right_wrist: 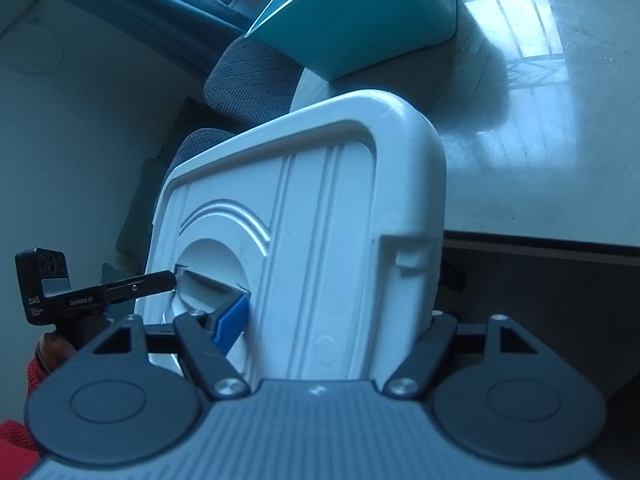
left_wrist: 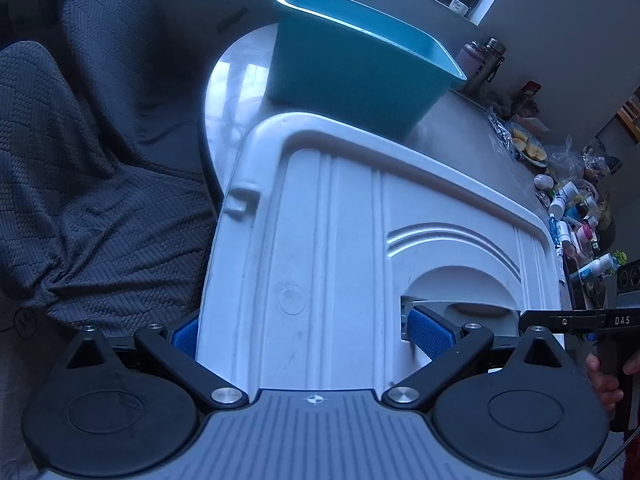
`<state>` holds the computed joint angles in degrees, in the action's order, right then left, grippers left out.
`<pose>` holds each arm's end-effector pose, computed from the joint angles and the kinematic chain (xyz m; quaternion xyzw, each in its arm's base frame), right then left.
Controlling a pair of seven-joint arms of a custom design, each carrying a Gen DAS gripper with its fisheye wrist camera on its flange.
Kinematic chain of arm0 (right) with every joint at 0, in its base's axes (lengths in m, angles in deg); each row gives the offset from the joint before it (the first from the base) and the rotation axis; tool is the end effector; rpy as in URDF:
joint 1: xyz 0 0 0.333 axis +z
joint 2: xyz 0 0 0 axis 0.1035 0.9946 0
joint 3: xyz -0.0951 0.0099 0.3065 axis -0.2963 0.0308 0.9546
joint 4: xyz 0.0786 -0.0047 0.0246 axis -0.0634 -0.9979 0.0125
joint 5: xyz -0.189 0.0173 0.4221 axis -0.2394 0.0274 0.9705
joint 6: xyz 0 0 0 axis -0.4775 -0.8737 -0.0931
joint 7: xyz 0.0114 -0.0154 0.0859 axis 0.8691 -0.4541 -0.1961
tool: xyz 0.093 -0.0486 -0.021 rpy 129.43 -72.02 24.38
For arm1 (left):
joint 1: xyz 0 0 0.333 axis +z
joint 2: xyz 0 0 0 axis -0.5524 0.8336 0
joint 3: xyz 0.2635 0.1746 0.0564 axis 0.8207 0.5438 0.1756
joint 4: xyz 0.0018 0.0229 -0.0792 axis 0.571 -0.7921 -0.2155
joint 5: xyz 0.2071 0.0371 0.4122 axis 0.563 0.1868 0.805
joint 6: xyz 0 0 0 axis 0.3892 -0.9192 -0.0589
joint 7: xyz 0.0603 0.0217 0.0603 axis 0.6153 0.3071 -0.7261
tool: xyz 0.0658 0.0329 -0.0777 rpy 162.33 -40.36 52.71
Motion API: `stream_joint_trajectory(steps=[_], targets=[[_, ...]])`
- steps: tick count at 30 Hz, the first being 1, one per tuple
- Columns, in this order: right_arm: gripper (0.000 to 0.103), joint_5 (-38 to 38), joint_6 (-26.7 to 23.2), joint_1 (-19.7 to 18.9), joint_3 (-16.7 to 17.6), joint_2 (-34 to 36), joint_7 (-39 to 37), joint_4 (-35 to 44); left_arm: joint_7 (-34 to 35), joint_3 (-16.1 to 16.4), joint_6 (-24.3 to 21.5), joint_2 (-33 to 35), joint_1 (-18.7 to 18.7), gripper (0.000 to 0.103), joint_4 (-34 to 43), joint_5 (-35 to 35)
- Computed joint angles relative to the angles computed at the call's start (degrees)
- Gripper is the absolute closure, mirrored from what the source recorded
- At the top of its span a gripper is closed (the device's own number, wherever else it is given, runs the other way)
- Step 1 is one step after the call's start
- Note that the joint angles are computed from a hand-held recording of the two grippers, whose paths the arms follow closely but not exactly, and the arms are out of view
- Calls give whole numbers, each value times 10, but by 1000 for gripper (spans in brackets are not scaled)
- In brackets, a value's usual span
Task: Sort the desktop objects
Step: 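Carry the lid with both tools up and over the teal bin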
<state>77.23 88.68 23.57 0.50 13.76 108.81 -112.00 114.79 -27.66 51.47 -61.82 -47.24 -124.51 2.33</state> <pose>0.6161 0.2038 0.5352 -0.5256 0.7188 0.0702 0.4496 0.6877 -0.3471 0.6035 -0.5350 0.7804 -0.3227 0.0268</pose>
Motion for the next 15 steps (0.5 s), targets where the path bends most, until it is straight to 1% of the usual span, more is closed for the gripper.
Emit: stream_joint_trajectory(steps=[2,6,7,10,15], targets=[[29,2,-1,2,1,-7,-2,-7,-3,2,3,-12,3,2,-14,-1],[29,-7,-6,2,1,0,6,8,-3,4,6,-27,6,2,-26,-3],[29,-6,-7,2,1,-9,4,1,-4,5,6,-24,6,2,-19,-1],[29,-15,-11,0,-2,-7,8,12,-13,7,3,-11,1,2,9,10],[29,-26,-29,-8,-9,-2,6,38,-34,9,-18,29,-10,2,85,35]])
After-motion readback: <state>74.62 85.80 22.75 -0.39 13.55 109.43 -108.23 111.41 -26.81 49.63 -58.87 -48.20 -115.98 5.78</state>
